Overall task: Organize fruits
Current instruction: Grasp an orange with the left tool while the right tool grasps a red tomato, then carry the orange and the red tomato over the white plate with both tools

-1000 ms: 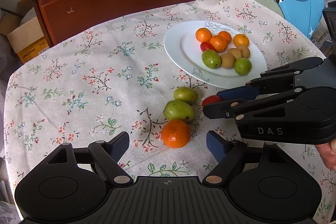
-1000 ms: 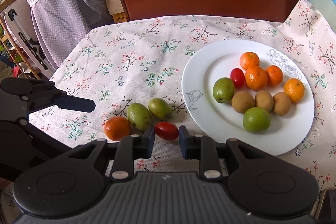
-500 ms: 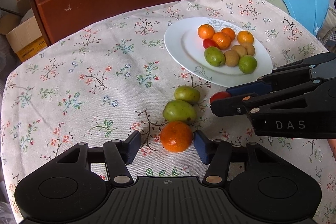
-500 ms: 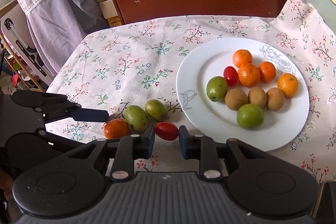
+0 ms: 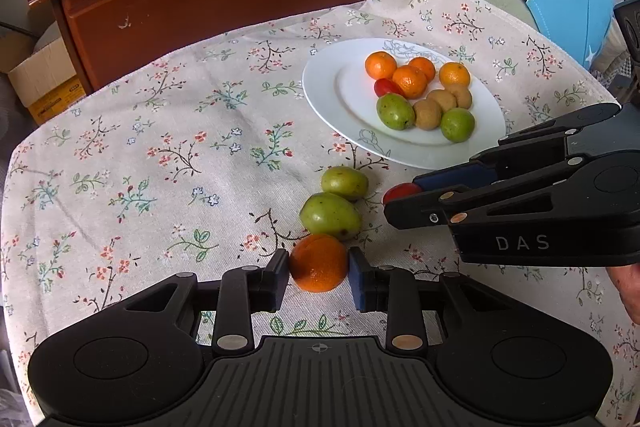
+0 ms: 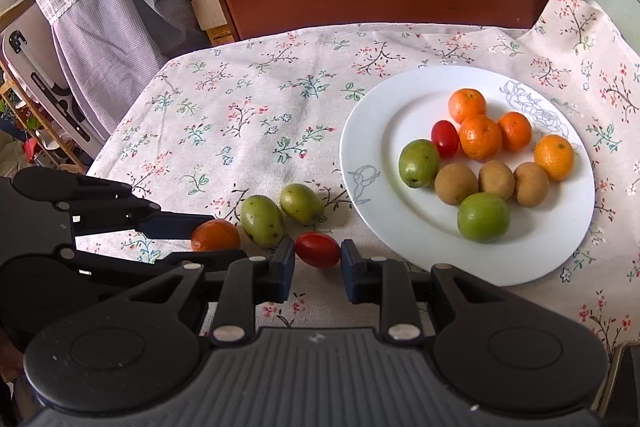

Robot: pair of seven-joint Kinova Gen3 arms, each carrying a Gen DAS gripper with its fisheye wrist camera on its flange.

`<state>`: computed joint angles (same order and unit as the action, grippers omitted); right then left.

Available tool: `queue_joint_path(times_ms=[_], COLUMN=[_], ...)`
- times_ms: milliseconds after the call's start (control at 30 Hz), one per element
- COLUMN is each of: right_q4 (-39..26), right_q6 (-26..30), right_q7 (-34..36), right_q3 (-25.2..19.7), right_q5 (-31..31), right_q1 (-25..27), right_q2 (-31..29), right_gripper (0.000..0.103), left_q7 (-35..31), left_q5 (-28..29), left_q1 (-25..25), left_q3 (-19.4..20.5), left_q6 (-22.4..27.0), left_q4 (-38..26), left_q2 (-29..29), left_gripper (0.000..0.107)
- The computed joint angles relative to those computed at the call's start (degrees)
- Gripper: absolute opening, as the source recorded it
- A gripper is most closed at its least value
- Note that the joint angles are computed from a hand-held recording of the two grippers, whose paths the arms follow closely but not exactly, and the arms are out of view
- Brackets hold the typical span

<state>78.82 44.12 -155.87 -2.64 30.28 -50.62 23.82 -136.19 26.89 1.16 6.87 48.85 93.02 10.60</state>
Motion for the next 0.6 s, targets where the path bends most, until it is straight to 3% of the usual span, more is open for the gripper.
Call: queue_joint_path(times_ms=[367, 600], right_q4=[0.01, 1.39], right_q6=[-0.92, -1.79], right_q7=[0.32, -3.68], right_q3=[-0.29, 1.09], right_q5=[-0.11, 3.15], right_q1=[-0.05, -1.12], right_q2=[-0.34, -1.81], right_gripper=[0.025, 0.025], left_q7=[1.74, 2.42], left_q5=[-0.4, 0.59], left_q1=[0.33, 0.08], left_q3=[-0.38, -0.33], left_q6=[-0.3, -1.19], left_q4=[-0.25, -0.62], left_q2=[-0.59, -0.83], left_gripper=[0.029, 0.029])
